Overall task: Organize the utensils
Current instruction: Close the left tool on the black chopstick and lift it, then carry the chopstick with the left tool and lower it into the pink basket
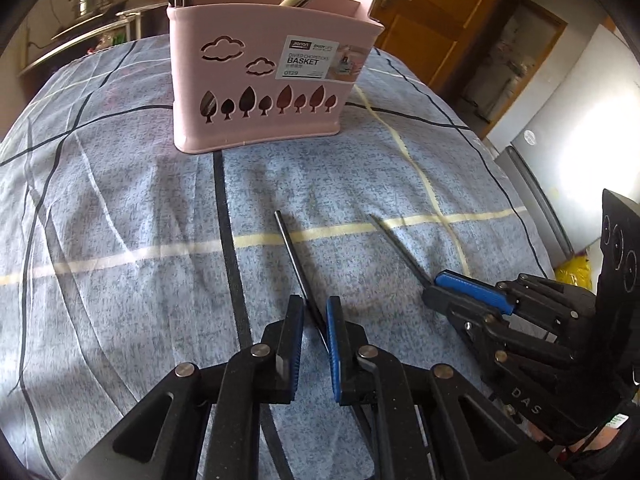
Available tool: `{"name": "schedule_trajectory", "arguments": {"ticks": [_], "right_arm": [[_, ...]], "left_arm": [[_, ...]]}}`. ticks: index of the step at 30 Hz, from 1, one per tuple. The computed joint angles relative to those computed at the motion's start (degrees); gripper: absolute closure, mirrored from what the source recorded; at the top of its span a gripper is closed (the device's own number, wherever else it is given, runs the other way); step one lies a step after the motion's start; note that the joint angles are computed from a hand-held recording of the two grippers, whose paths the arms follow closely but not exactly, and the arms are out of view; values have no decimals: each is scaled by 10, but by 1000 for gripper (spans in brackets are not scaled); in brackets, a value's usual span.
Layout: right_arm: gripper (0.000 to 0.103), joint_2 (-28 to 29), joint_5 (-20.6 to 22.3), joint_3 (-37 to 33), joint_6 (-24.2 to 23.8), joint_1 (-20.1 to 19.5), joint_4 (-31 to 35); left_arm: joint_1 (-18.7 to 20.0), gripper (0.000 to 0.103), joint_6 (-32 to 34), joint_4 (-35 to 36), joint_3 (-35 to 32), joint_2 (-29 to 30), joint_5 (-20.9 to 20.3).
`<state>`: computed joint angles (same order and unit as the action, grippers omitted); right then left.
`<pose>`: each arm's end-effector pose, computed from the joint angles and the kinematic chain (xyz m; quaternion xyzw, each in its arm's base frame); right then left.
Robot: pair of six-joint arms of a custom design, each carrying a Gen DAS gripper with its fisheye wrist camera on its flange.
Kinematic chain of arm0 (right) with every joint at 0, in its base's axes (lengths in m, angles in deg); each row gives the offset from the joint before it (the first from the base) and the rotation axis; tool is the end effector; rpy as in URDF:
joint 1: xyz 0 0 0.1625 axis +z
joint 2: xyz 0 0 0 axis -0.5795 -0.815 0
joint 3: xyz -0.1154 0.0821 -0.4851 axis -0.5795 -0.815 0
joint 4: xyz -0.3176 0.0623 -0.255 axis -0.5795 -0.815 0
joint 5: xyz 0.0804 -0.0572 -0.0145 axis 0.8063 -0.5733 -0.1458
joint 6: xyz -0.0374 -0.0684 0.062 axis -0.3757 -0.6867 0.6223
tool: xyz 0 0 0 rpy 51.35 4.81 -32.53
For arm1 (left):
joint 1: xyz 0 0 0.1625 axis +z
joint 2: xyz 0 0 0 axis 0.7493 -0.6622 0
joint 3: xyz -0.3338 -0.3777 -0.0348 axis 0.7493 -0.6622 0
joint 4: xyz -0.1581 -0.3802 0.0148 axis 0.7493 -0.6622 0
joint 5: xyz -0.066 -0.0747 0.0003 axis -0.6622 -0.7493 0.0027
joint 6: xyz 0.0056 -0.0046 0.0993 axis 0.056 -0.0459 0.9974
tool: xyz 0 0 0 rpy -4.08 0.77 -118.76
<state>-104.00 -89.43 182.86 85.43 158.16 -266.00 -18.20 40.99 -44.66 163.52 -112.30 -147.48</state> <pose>0.2549 -0.2644 0.0301 0.2211 -0.9103 0.2142 0.2767 -0.0691 -0.2497 0.2495 0.2097 0.9451 -0.1455 0.2040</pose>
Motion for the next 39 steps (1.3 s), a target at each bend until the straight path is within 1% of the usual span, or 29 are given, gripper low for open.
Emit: {"name": "schedule_trajectory", "arguments": {"ticks": [1, 2, 6, 8, 10, 13, 19, 24, 31, 35, 39], "right_arm": [[97, -1, -2, -2, 2, -2, 2], [97, -3, -2, -3, 3, -3, 5], [98, -12, 14, 0, 14, -13, 7], [98, -18, 20, 2, 21, -15, 4], [98, -25, 23, 5, 24, -15, -2], [98, -38, 26, 8, 26, -7, -10], [98, -73, 26, 3, 26, 13, -10], [98, -106, 17, -6, 18, 36, -8], [98, -147, -2, -26, -5, 68, -5], [98, -156, -11, -33, -13, 81, -7], [98, -156, -14, -37, -15, 85, -6]], "left_arm": [[-3, 91, -4, -2, 1, 4, 2], [-6, 90, -4, 0, 2, 4, 4], [-13, 90, 9, -21, 4, 38, 15], [-8, 95, 19, -25, 1, 47, 16], [8, 95, 28, -34, -4, 47, 6], [5, 96, 30, -27, -7, 37, 8], [-37, 98, 29, 28, -32, -24, 16], [-79, 99, 24, 73, -66, -69, 35], [-132, 99, 26, 99, -103, -100, 62], [-145, 99, 37, 99, -116, -103, 71], [-147, 99, 43, 100, -122, -102, 74]]}}
